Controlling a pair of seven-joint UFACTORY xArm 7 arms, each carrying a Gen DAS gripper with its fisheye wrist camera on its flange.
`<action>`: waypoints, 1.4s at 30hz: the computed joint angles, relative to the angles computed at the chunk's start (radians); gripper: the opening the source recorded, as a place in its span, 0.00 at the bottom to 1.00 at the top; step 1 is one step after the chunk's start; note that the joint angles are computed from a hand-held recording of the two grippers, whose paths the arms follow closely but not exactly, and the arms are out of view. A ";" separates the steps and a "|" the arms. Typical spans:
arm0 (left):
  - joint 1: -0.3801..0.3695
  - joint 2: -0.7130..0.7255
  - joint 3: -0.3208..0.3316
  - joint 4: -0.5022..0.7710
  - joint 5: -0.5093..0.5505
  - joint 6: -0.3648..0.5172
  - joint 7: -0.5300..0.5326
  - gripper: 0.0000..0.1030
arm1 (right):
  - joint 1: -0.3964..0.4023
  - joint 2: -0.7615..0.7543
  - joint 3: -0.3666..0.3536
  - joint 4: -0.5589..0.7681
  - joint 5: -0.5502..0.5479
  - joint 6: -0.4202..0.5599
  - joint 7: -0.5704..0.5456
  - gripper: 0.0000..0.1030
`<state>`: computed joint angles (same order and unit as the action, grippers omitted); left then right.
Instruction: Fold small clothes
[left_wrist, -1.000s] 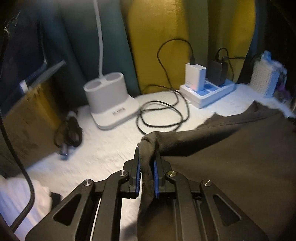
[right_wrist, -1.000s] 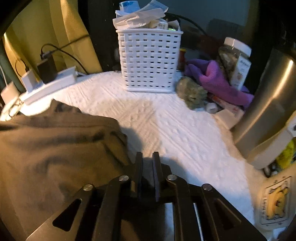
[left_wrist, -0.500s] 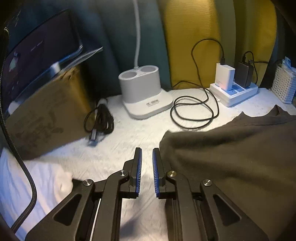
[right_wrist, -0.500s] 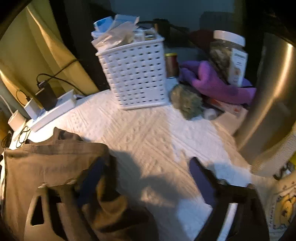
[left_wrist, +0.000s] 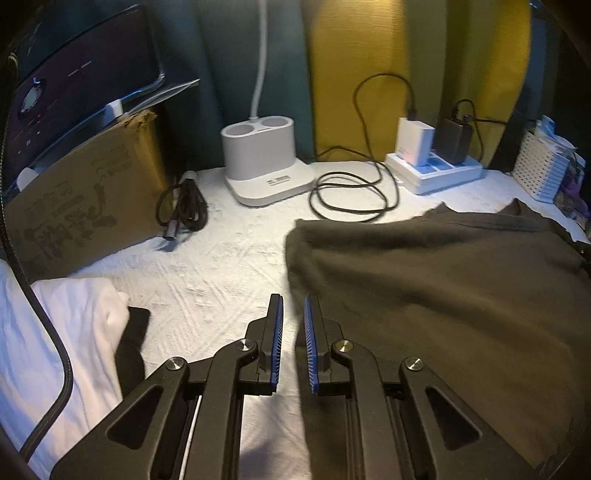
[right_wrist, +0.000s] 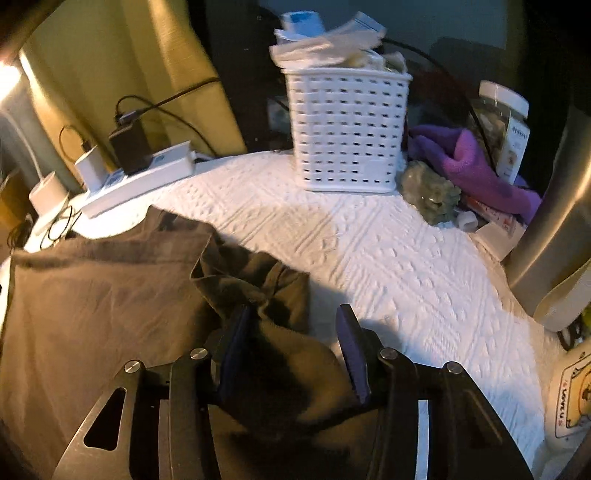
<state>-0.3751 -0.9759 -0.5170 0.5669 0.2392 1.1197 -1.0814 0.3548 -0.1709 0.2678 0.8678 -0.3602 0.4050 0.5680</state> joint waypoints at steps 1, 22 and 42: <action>-0.003 0.005 -0.003 0.002 -0.002 -0.005 -0.001 0.11 | -0.003 -0.005 0.006 -0.003 -0.014 0.003 0.015 0.44; -0.056 0.028 -0.014 -0.013 -0.021 -0.070 -0.035 0.11 | 0.087 -0.221 0.081 -0.133 0.080 0.093 0.082 0.31; -0.070 0.022 -0.018 0.002 -0.035 -0.037 -0.036 0.11 | 0.084 -0.323 -0.004 -0.151 0.281 -0.007 -0.110 0.88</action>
